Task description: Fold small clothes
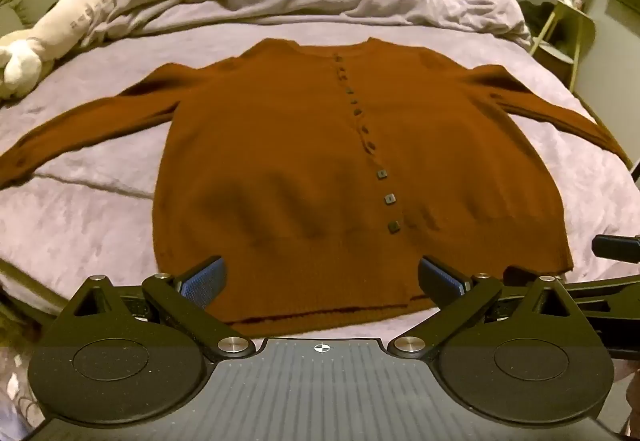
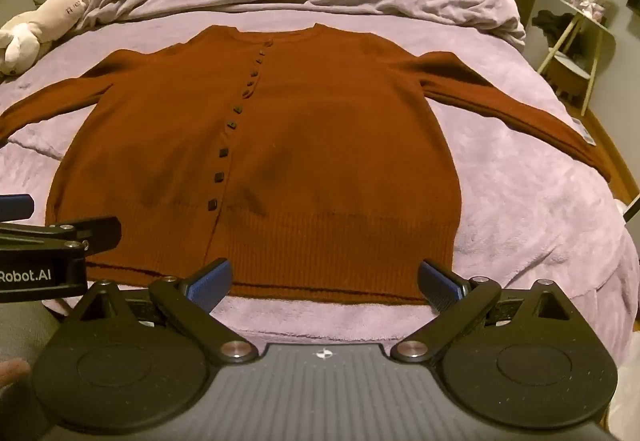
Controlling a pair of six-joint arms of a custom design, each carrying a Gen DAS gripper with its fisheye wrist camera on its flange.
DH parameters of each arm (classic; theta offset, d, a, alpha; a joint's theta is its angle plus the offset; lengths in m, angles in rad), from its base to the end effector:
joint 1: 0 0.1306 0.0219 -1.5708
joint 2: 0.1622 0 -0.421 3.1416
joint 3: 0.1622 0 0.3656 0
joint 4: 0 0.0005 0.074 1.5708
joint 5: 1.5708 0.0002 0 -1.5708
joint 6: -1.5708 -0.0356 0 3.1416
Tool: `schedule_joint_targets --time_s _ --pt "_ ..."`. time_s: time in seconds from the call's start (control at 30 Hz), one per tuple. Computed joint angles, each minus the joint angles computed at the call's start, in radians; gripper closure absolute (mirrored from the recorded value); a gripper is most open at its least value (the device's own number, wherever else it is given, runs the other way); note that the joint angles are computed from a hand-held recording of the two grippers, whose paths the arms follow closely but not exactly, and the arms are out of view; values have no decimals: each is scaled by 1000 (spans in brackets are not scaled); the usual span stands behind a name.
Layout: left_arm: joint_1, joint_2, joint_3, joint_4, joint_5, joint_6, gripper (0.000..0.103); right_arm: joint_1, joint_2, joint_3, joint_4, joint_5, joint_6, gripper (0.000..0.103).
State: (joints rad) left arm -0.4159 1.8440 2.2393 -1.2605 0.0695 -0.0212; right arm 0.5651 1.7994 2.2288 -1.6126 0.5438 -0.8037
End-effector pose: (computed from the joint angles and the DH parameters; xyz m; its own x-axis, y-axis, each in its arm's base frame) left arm 0.5547 -0.2483 0.5696 -0.6868 0.3264 -0.6495 0.4589 0.8876 -0.0391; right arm 0.4780 0.2807 0.5753 -0.7537 0.2516 -0.6072 0.3595 0.9312 -0.0604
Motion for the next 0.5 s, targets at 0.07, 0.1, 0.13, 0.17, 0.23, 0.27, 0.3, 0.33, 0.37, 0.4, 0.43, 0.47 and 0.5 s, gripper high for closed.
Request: schedule_joint_targets --time_s 0.07,0.1,0.13,0.17,0.23,0.27,0.3,0.33,0.37,0.4,0.43,0.47,0.5 --pt "0 3 4 -9 -7 -2 0 1 2 5 -8 -1 -2 4" --pt "0 5 8 -15 -12 -3 0 2 2 6 -10 0 -3 4" --pt "0 7 11 -20 -15 -3 0 2 2 6 -10 1 -2 4" --pt "-1 9 14 -24 -19 -4 0 2 2 7 -10 2 -2 4" --pt "-10 12 33 -23 -11 1 0 2 3 11 -13 2 -4 4" --pt "-6 12 29 -22 -6 3 0 2 3 12 -14 3 -4 4" --pt "-7 12 30 -23 -8 2 0 2 4 15 -16 3 -4 4" --pt "-8 13 32 -24 -9 2 0 11 11 36 -32 10 -12 4" --pt "-8 13 34 -25 -9 3 0 10 11 36 -31 11 -11 4" --pt "-9 14 36 -27 -10 3 0 9 13 41 -33 11 -10 4" --pt "-9 15 38 -28 -10 4 0 8 15 45 -35 10 -9 4" --pt "-10 16 40 -30 -11 5 0 7 16 47 -34 11 -8 4" --pt "-11 17 43 -32 -12 5 0 8 1 16 -15 14 -5 4"
